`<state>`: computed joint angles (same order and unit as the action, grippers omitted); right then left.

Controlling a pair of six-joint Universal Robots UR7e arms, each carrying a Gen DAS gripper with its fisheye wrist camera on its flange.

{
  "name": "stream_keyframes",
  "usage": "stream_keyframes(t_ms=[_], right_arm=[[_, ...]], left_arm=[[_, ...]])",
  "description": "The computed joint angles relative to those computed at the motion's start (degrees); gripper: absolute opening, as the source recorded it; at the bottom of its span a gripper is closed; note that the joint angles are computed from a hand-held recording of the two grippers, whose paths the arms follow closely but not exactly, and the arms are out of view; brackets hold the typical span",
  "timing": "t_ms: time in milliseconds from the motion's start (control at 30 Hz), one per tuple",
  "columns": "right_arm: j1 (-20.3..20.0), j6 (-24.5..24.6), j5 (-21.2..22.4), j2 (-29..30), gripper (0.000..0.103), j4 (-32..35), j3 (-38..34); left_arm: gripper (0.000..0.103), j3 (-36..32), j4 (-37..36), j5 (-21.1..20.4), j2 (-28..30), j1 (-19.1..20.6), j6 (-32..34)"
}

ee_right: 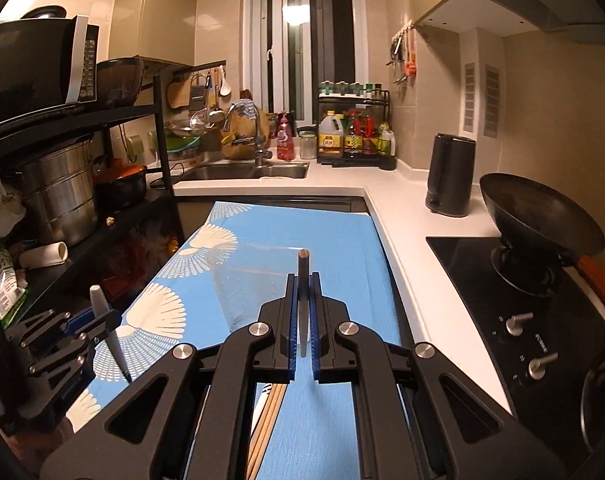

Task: Organize utensils
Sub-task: 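Lift the fork with the left gripper over the container while the right gripper lifts the chopstick, then lower the fork into the container and open the left gripper while the right gripper drops the chopstick in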

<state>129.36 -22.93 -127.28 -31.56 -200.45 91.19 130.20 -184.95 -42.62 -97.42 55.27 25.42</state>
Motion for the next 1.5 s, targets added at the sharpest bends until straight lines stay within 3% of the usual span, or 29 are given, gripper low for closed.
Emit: stream_keyframes(t_ms=[167, 300, 567, 733, 1000, 1500], right_arm=[[0.37, 2.03, 2.55, -2.65, 0.005, 7.82, -2.98], [0.82, 2.98, 5.58, -4.46, 0.005, 11.57, -5.85], [1.14, -0.49, 8.04, -1.14, 0.005, 13.12, -15.02], [-0.64, 1.03, 8.97, 1.03, 0.005, 15.82, -17.93], [-3.48, 2.95, 9.84, 4.42, 0.005, 18.63, -21.21], [-7.30, 7.35, 9.69, 8.57, 0.006, 24.54, -22.36]], left_arm=[[0.015, -7.82, 9.10, -2.57, 0.53, 0.25, -2.06], [0.015, -14.31, 12.39, -5.47, 2.78, 0.12, -2.52], [0.015, -26.44, 10.36, -10.30, 11.61, 0.86, 0.55], [0.014, -30.61, 10.95, -12.37, 16.33, 3.37, -0.05], [0.014, -33.47, 13.18, -16.01, 20.78, 7.88, -1.30], [0.014, -30.00, 16.27, -19.22, 22.00, 13.76, -4.24]])
